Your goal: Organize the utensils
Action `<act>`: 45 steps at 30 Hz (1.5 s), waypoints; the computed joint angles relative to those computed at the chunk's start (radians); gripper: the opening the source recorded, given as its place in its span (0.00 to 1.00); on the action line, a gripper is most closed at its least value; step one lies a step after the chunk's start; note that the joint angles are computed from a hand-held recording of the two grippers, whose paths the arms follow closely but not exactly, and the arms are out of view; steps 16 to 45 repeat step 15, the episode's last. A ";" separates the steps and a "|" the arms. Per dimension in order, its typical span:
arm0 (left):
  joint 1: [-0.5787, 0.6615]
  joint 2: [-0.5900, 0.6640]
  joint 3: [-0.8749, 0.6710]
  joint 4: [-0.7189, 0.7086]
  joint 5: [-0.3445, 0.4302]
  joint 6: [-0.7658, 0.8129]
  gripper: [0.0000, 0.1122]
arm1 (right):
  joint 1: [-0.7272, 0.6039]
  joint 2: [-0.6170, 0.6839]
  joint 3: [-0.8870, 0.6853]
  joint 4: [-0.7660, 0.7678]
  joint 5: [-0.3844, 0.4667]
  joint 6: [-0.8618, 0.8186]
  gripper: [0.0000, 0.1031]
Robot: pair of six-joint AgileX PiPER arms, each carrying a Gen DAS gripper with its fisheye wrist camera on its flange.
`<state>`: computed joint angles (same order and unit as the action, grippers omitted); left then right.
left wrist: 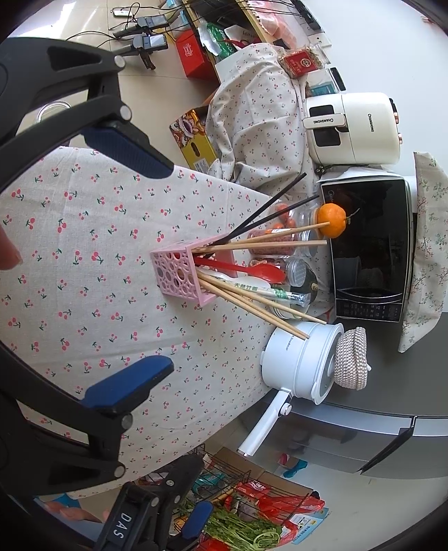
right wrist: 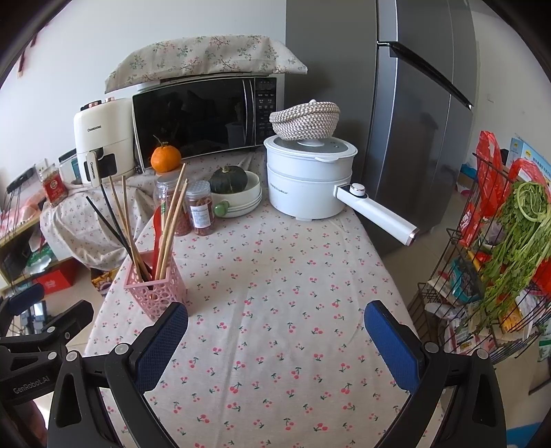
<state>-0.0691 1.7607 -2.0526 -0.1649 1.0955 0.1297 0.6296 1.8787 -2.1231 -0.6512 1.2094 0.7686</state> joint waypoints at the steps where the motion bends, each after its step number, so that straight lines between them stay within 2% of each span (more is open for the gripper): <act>1: 0.000 0.000 0.000 0.001 0.000 -0.001 0.91 | 0.000 0.001 -0.001 -0.001 0.001 -0.001 1.00; 45: 0.010 0.010 -0.004 -0.018 0.017 -0.001 0.91 | -0.007 -0.002 0.008 0.011 -0.004 -0.003 1.00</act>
